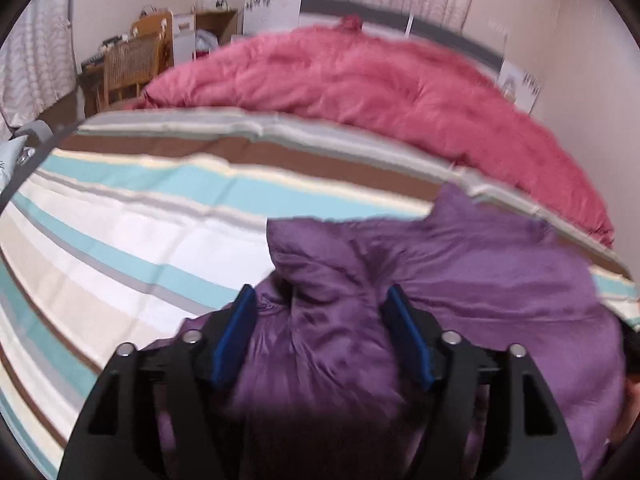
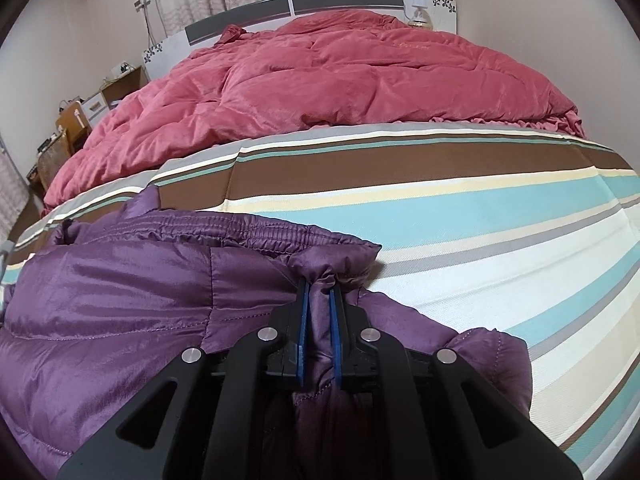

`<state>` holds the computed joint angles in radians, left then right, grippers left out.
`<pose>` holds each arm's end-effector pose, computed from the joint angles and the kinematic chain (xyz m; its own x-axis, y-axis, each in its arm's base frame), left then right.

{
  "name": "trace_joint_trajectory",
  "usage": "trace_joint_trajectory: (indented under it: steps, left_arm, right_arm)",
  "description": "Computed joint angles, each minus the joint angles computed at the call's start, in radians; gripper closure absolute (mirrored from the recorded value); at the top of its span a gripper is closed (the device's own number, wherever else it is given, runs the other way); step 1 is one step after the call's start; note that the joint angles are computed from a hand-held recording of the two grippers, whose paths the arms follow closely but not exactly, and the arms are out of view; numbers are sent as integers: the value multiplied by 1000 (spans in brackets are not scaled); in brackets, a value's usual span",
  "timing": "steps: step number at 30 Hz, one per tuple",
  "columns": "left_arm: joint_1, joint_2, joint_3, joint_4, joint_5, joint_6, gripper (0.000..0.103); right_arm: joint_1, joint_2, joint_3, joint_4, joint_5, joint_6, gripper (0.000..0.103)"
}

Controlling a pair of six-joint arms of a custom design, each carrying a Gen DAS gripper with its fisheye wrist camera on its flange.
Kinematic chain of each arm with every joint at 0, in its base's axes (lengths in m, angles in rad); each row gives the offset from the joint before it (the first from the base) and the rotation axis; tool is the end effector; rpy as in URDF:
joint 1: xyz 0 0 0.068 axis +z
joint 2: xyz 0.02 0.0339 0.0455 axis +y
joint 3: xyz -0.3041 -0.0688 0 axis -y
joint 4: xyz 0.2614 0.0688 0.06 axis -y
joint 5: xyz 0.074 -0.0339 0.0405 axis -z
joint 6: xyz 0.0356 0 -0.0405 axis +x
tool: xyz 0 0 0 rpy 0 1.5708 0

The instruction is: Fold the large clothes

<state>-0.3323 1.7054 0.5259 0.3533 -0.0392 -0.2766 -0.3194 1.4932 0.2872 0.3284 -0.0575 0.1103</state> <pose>0.2748 -0.0934 0.1155 -0.7509 -0.0295 -0.6598 0.0996 0.9825 -0.1573 0.2055 -0.0658 0.1096 -0.6952 0.3457 -0.6302 0.3573 0.9270 0.1143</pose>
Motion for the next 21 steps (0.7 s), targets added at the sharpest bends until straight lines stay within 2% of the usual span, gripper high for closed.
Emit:
trace_joint_trajectory:
  steps: [1, 2, 5, 7, 9, 11, 13, 15, 17, 21]
  left_arm:
    - [-7, -67, -32, -1, -3, -17, 17]
    - [-15, -120, -54, -5, 1, -27, 13]
    - [-73, -265, -84, -63, -30, -38, 8]
    - [-132, -319, -67, -128, -83, -40, 7]
    - [-165, -331, -48, -157, -83, -42, 5]
    - [-200, -313, -21, -179, -93, -53, 5]
    - [-237, -276, 8, -190, -109, -70, 5]
    - [-271, -225, 39, -197, -130, -83, 5]
    - [-311, -169, 78, -213, -171, -95, 5]
    - [-371, -31, 196, -277, -294, -59, 9]
  right_arm:
    - [2, -2, -1, -1, 4, 1, 92]
    - [2, -11, 0, -9, 5, 1, 92]
    - [0, -46, 15, -68, 5, -3, 87]
    - [-1, -103, 32, -155, 11, -13, 78]
    - [3, -209, 24, -221, 18, -14, 57]
    - [19, -342, 11, -291, 25, 0, 47]
    - [74, -487, 16, -392, 38, 17, 47]
    - [154, -546, 29, -438, 54, 46, 47]
    - [251, -520, 51, -443, 102, 76, 47]
    - [408, -275, 113, -346, 193, 92, 47]
